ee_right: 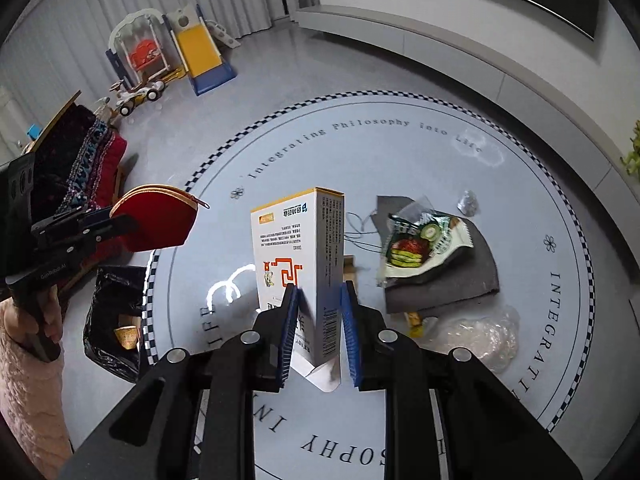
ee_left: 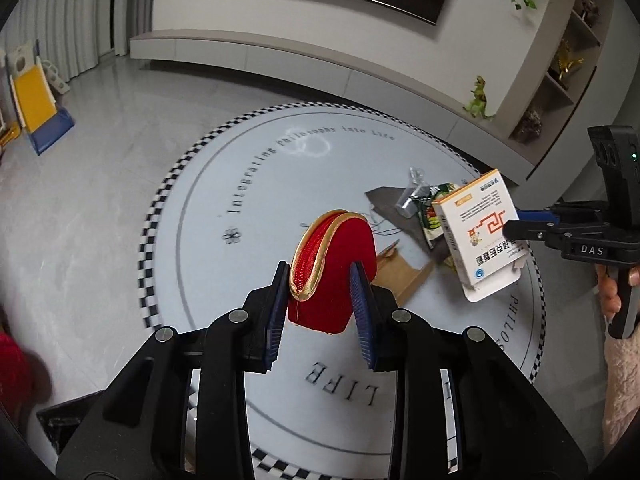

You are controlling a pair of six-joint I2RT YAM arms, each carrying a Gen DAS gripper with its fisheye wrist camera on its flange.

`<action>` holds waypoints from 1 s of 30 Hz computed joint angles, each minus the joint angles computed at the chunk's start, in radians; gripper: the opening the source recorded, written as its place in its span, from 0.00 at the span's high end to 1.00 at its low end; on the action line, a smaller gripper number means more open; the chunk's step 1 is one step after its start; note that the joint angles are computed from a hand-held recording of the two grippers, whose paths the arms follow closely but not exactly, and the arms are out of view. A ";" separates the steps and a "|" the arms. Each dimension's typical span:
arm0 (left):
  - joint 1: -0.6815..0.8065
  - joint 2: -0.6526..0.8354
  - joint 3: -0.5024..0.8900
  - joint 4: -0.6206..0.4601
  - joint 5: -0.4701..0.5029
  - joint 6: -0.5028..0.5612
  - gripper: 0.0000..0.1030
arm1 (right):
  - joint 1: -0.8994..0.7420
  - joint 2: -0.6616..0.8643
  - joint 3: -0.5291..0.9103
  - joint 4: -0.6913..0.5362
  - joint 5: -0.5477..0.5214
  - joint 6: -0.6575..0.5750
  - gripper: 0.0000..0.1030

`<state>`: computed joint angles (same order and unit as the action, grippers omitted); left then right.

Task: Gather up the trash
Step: 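Carry red paddle and medicine box to the black bin and open both tools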

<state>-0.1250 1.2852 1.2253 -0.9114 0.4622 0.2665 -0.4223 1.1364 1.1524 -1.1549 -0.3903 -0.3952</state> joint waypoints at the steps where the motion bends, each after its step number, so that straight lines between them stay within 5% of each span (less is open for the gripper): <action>1: 0.055 -0.022 -0.005 -0.021 0.002 0.029 0.70 | 0.065 -0.020 0.001 0.000 0.017 0.037 0.77; 8: 0.622 -0.073 -0.017 -0.207 0.104 0.347 0.70 | 0.735 -0.056 0.028 0.072 0.201 0.412 0.77; 16: 1.196 0.114 -0.019 -0.199 0.086 0.671 0.70 | 1.362 0.270 0.161 0.272 0.323 0.695 0.76; 26: 1.513 0.435 0.178 -0.152 0.021 0.732 0.70 | 1.581 0.843 0.648 0.269 0.290 0.756 0.75; 30: 1.564 0.521 0.241 -0.143 0.006 0.745 0.68 | 1.600 0.987 0.806 0.240 0.288 0.772 0.65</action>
